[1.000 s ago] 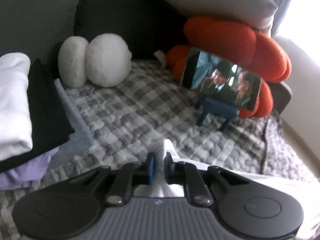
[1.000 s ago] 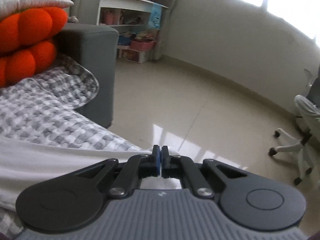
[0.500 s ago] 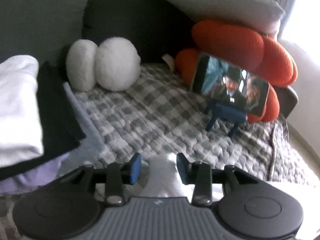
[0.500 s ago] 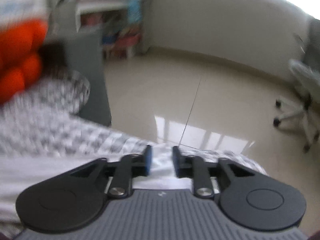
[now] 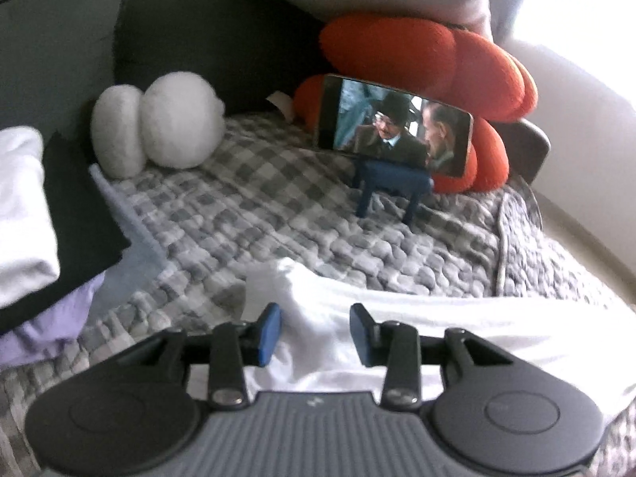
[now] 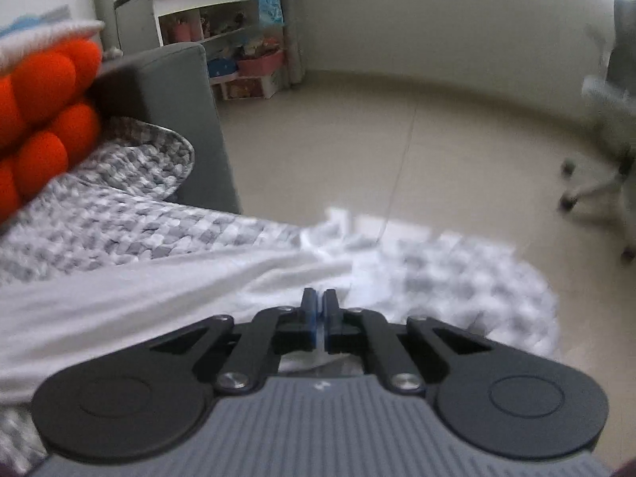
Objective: Fold clothes
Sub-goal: 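Pull the garment edge straight with the right gripper while the left gripper releases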
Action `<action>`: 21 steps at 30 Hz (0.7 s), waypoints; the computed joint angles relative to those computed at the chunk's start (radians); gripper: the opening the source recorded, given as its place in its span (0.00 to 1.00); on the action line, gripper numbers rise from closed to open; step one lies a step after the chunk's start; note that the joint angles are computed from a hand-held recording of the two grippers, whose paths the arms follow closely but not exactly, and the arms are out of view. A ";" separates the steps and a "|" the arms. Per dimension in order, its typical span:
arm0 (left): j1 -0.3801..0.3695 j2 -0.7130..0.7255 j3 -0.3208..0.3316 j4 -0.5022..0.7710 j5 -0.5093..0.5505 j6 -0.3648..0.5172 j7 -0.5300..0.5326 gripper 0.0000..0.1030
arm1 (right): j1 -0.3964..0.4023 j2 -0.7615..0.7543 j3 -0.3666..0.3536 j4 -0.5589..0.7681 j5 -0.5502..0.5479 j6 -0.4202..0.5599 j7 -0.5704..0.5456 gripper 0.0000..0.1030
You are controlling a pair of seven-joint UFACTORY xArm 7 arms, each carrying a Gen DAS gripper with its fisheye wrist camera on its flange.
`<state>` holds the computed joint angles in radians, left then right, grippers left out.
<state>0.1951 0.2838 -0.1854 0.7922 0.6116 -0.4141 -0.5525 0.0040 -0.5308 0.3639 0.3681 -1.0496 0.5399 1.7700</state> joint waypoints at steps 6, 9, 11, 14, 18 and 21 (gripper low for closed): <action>-0.001 0.015 -0.011 0.014 -0.013 0.021 0.021 0.39 | 0.008 -0.077 -0.027 -0.021 0.110 0.065 -0.106 0.02; -0.011 0.012 -0.005 0.005 -0.039 0.025 0.046 0.39 | -0.003 0.017 0.001 0.012 0.138 0.110 -0.127 0.02; 0.004 0.007 -0.013 0.001 -0.025 0.019 0.049 0.39 | 0.005 0.006 0.026 -0.002 0.126 0.135 -0.050 0.02; 0.013 0.009 -0.008 0.008 -0.017 0.027 0.055 0.42 | 0.034 -0.033 0.071 -0.005 0.101 0.192 0.049 0.02; 0.021 0.034 -0.019 0.035 -0.036 0.056 0.068 0.44 | 0.057 0.092 0.045 0.055 0.091 0.234 0.019 0.02; 0.054 0.024 -0.051 0.031 -0.036 0.071 0.066 0.45 | 0.080 0.132 0.010 0.072 0.067 0.240 0.039 0.06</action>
<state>0.2494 0.3080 -0.2361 0.8231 0.5759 -0.3436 -0.4863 0.0837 -0.3985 0.3734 0.4404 -0.9822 0.7801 1.8092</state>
